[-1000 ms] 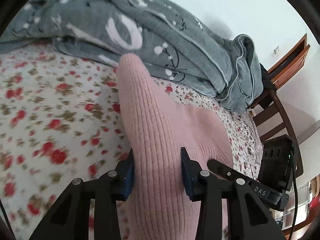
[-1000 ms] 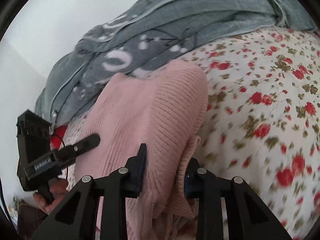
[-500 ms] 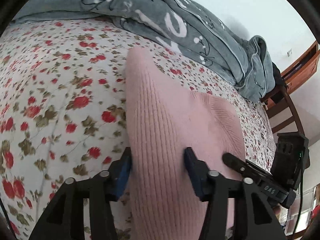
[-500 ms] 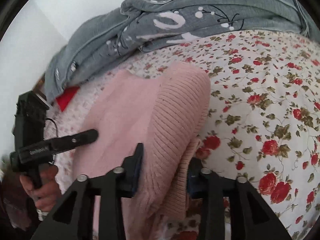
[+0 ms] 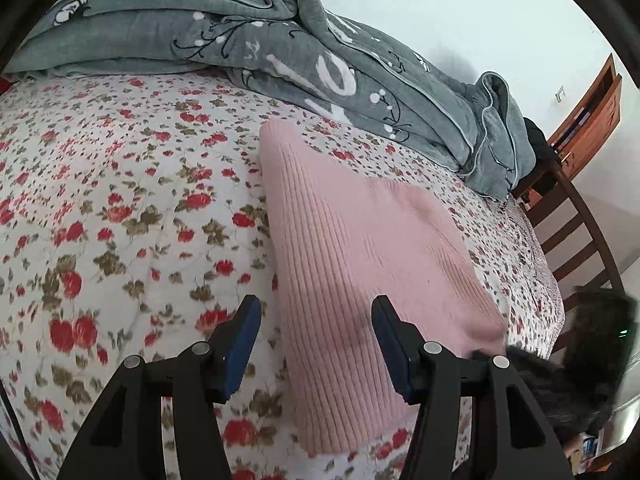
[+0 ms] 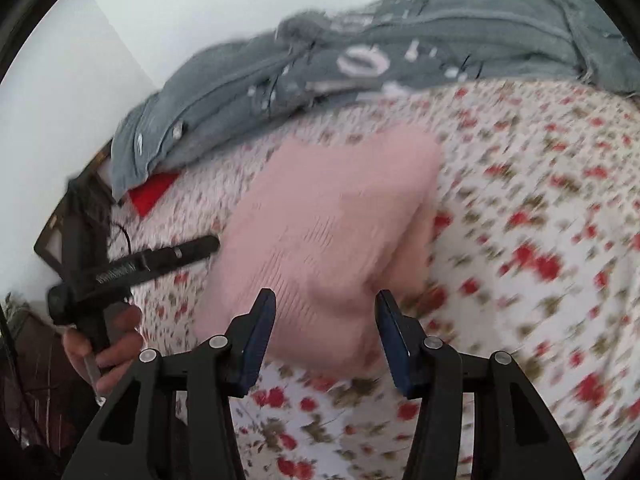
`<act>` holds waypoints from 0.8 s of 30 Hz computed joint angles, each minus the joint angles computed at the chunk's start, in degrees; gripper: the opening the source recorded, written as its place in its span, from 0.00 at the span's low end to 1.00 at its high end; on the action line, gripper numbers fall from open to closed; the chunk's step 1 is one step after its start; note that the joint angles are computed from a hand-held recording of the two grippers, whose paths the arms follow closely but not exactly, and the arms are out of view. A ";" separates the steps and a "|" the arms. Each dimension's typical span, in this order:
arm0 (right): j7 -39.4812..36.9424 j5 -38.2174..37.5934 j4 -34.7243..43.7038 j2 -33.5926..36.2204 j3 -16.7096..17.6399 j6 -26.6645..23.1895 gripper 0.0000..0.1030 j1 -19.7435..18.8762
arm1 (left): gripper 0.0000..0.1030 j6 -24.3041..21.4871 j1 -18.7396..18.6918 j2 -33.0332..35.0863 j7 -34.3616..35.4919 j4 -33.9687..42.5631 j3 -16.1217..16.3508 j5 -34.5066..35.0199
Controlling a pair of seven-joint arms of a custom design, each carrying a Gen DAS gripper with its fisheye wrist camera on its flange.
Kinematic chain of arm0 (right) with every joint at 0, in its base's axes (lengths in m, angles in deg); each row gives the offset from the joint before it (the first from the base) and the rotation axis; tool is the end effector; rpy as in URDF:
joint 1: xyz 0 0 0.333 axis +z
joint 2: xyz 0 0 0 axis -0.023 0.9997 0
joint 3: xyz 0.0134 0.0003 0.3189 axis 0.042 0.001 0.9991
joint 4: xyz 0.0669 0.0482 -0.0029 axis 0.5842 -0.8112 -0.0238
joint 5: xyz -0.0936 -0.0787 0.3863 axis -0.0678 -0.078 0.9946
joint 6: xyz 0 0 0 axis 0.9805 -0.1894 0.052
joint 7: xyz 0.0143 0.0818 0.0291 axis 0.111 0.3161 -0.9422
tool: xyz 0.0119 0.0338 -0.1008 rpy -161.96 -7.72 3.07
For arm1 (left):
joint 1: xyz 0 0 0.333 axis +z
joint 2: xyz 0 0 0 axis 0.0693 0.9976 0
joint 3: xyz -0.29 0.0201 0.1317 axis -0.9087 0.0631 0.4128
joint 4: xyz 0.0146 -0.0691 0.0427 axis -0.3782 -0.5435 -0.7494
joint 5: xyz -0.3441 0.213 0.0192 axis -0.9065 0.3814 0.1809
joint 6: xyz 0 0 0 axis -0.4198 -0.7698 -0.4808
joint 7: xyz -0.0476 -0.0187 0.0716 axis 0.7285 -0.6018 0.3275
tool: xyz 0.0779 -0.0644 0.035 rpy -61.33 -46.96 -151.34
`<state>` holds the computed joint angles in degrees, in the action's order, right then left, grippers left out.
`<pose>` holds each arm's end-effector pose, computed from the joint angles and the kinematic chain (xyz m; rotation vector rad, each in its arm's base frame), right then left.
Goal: Fold small clothes
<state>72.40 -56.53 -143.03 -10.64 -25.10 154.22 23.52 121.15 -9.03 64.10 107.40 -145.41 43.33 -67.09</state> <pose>0.4358 0.3164 0.4627 -1.5347 1.8709 -0.1703 0.5387 -0.2247 0.4700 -1.7820 2.2870 -1.1714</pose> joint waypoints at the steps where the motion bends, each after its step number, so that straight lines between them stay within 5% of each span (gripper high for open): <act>1: -1.35 1.60 0.49 0.68 -0.30 -1.08 0.19 0.84 | 0.54 -0.18 0.07 -0.75 0.32 -0.74 0.12 -0.60; 2: -1.70 1.66 0.39 0.69 -0.21 -1.14 0.07 0.96 | 0.54 -0.20 0.02 -1.30 0.65 -1.34 0.20 -1.10; 6: 6.41 -6.08 -4.76 -3.70 2.10 5.91 0.07 -2.86 | 0.54 0.38 -0.71 -4.36 4.70 -4.32 0.81 -4.28; 8: 3.00 -1.81 -4.41 -2.44 -0.42 2.80 0.08 0.05 | 0.54 0.80 -1.20 -4.82 4.75 -4.85 0.79 -3.90; 13: 4.14 -2.33 -4.71 -2.85 0.66 -0.31 0.13 -0.94 | 0.54 4.49 -2.70 -5.91 1.92 -6.51 -0.56 1.70; 15: 6.56 -6.65 -4.18 -5.63 2.57 -4.65 0.25 -2.64 | 0.54 6.96 -3.72 -6.69 2.54 -7.40 -0.75 2.99; 20: 16.36 -23.67 -0.69 -8.60 8.78 -10.84 0.27 -8.30 | 0.54 9.22 -6.35 -5.42 5.11 -5.57 -0.48 1.37; 24: 28.13 -40.33 2.33 -5.72 12.71 -11.90 0.27 -11.46 | 0.54 12.97 -5.35 -3.00 -3.30 -6.11 -3.06 14.55</act>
